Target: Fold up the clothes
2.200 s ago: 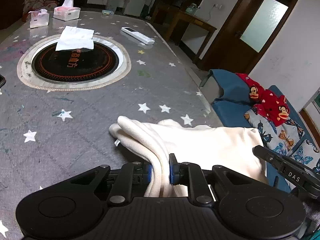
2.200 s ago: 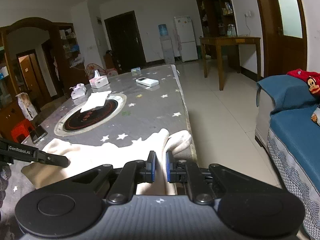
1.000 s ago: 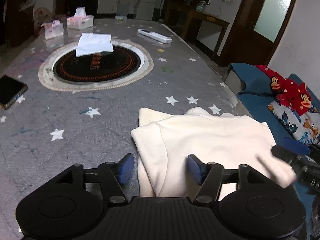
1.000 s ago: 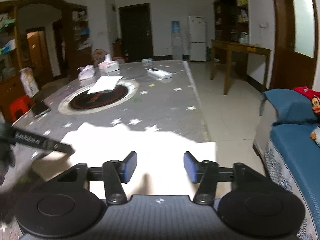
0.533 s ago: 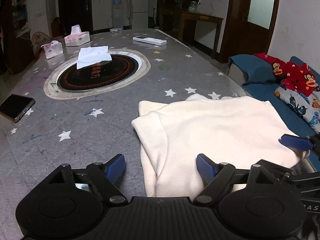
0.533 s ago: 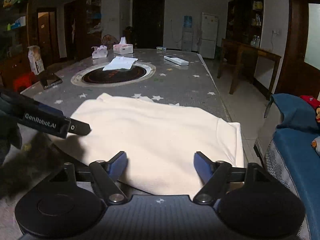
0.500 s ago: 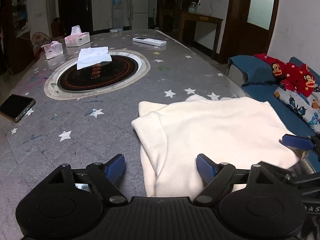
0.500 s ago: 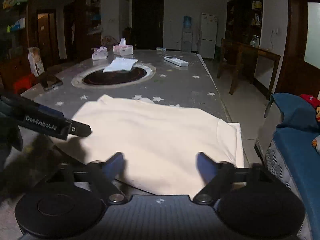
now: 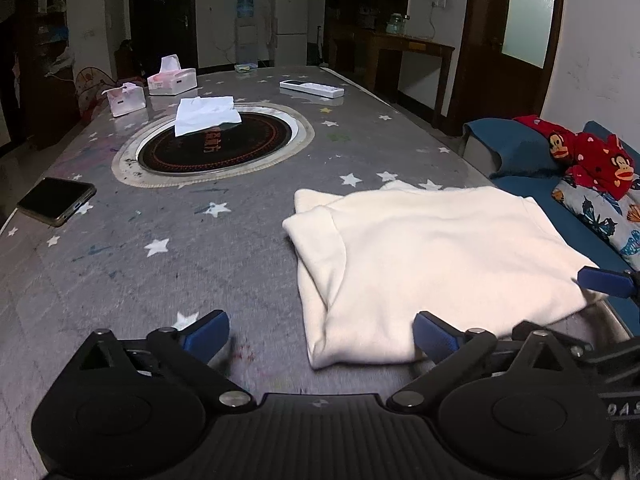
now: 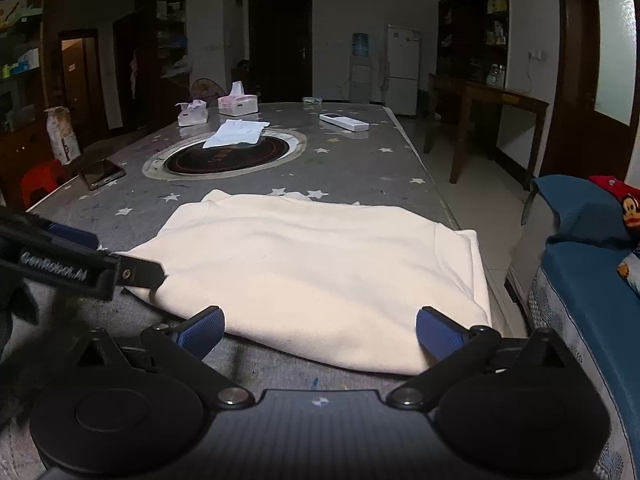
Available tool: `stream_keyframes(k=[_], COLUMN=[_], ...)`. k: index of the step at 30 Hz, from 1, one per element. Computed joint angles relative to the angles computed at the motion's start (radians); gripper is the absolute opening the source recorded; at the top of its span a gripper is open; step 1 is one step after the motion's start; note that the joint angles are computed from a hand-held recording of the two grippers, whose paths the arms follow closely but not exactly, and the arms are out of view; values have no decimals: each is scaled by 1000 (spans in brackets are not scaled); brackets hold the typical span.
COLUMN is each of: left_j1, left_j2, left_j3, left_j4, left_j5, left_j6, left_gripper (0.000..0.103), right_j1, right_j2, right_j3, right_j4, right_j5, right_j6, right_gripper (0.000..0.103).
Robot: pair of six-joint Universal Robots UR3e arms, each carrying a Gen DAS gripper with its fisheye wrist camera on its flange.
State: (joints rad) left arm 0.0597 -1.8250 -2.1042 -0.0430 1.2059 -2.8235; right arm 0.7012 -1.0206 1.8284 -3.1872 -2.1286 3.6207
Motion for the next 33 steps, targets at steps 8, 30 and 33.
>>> stream_keyframes(k=[8, 30, 33], left_j1=[34, 100, 98], left_j2=[95, 276, 294], left_j3=[-128, -303, -318], left_j4=[47, 41, 45], left_j5=[-29, -79, -78], left_j6=[21, 26, 26], left_gripper=[103, 103, 103], right_j1=[41, 143, 160], right_j2=[2, -26, -23], right_j3=[-33, -28, -29], right_j4=[104, 171, 165], right_j5=[-60, -144, -164], right_j6=[89, 191, 199], right_gripper=[103, 103, 103])
